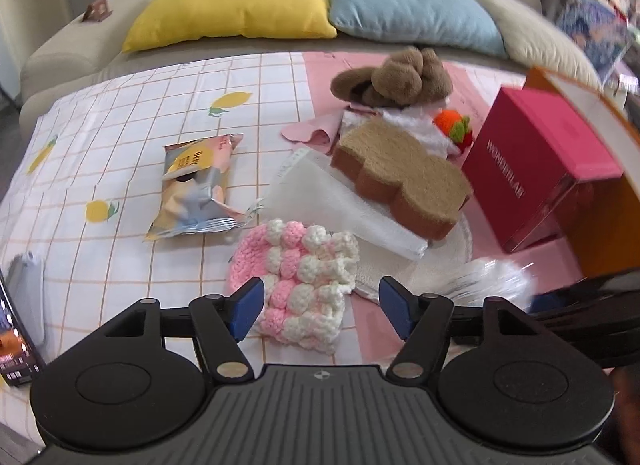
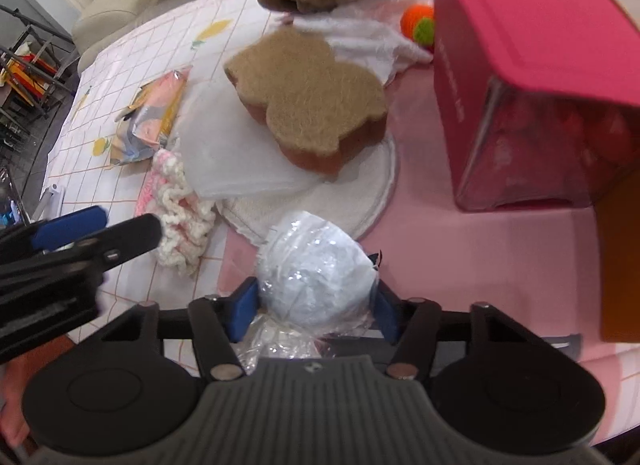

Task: Organize soft objects
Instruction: 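Grasp the plastic-wrapped ball with the right tool while the left tool grasps the pink crocheted item, then carry both items over the orange box and open both tools to drop them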

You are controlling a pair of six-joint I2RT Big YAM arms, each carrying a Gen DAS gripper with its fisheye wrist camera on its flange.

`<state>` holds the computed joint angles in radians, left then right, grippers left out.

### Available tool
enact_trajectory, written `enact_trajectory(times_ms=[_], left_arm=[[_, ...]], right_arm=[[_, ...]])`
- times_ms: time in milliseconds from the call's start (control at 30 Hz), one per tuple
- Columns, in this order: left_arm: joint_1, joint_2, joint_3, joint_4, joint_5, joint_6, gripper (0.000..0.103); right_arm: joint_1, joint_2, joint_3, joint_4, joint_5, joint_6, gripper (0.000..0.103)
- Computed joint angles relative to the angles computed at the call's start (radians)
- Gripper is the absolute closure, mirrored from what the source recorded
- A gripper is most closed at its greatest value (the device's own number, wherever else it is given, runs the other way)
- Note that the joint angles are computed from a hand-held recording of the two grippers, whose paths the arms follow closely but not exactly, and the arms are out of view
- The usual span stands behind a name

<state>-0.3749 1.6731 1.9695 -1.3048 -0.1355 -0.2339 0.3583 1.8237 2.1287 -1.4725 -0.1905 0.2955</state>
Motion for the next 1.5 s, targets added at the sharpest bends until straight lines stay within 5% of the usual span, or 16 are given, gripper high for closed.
enact_trajectory(times_ms=[167, 267, 367, 667, 933, 1167, 1500], left_arm=[[-0.035, 0.038, -0.003, -0.003, -0.084, 0.103, 0.022], [-0.052, 0.052, -0.022, -0.002, -0.152, 0.148, 0.029], [-0.052, 0.043, -0.058, 0.027, -0.175, 0.136, 0.035], [-0.053, 0.002, -0.079, 0.048, -0.173, 0.091, 0.075], [-0.1, -0.069, -0.05, 0.045, -0.18, 0.011, 0.081], [-0.15, -0.1, 0.037, 0.064, -0.128, -0.091, 0.081], [-0.199, 0.086, 0.391, 0.074, 0.023, -0.02, 0.081]], right_arm=[[-0.022, -0.052, -0.047, 0.0, 0.055, -0.038, 0.045], [-0.038, -0.084, -0.085, 0.007, 0.064, -0.041, 0.045], [-0.046, -0.111, -0.122, 0.019, 0.065, -0.054, 0.045], [-0.044, -0.163, -0.174, 0.085, 0.057, -0.088, 0.045], [-0.063, -0.219, -0.211, 0.152, 0.024, -0.122, 0.045], [-0.111, -0.281, -0.241, 0.222, -0.017, -0.167, 0.045], [-0.256, -0.31, -0.168, 0.273, -0.006, -0.29, 0.045]])
